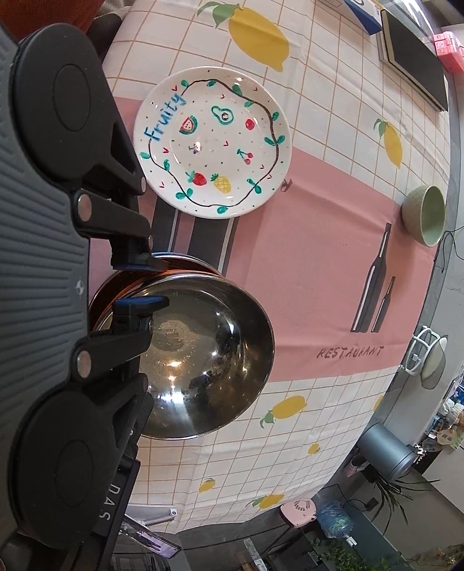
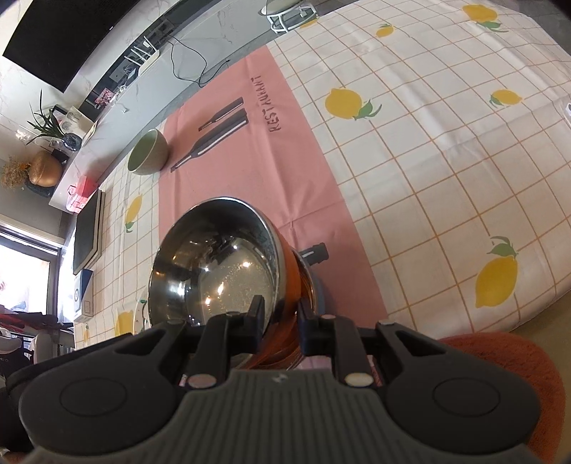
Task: Organize plates and bowls
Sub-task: 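Lower the blue steel bowl into the orange steel bowl with both grippers, then open both grippers and lift them off the nested steel bowls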
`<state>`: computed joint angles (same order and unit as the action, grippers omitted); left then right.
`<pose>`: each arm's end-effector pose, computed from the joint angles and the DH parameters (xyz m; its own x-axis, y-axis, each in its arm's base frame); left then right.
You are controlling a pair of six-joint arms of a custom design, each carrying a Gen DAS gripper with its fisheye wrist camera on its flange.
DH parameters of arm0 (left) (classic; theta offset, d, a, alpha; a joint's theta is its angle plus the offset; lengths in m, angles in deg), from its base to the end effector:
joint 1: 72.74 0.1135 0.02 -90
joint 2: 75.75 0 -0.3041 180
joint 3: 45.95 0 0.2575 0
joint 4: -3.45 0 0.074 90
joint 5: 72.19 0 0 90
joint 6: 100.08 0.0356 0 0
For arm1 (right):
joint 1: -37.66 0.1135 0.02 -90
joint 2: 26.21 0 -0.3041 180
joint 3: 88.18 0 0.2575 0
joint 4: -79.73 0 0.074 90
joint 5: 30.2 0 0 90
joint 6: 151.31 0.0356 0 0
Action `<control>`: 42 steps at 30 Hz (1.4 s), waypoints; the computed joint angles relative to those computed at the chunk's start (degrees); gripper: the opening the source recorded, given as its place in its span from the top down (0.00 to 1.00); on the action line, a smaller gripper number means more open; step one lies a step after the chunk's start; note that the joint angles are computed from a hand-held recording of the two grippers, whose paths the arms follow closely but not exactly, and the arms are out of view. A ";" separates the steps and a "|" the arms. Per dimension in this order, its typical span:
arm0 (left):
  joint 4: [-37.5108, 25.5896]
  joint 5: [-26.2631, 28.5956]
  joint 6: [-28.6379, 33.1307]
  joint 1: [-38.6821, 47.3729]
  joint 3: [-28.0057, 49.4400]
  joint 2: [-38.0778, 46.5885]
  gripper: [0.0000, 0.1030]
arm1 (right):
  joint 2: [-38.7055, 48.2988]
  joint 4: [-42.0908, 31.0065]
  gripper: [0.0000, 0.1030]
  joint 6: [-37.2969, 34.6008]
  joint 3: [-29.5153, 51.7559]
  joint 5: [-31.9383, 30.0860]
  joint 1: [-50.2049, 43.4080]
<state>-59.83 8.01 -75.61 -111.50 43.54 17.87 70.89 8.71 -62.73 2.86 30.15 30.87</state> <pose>0.2673 -0.2068 0.2977 -0.8133 -0.4972 -0.3021 -0.4209 0.8613 -0.2845 0.3368 -0.0224 0.2858 -0.9674 0.0935 -0.2355 -0.0311 0.8786 0.4765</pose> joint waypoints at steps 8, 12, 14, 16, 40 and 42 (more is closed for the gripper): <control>-1.90 -0.08 2.50 -1.08 0.91 0.38 0.84 | -0.08 -1.29 0.83 -1.74 0.13 1.30 0.19; -2.12 0.04 2.77 -1.22 0.72 0.66 0.83 | -0.88 -0.87 0.85 -1.84 -0.44 2.85 1.06; -2.08 0.48 3.04 -0.88 0.63 0.84 0.82 | -1.02 -0.41 0.85 -1.63 -0.74 3.67 1.49; -1.91 0.63 3.31 -0.74 0.44 0.93 0.81 | -1.38 0.23 0.86 -1.44 -1.05 4.39 1.76; 5.45 0.66 5.47 1.29 -6.83 -4.63 0.91 | -4.10 1.83 0.96 -0.51 -1.79 6.89 2.51; 5.43 0.53 5.79 1.53 -6.97 -5.44 0.90 | -4.02 1.59 0.96 -0.55 -1.43 7.17 2.74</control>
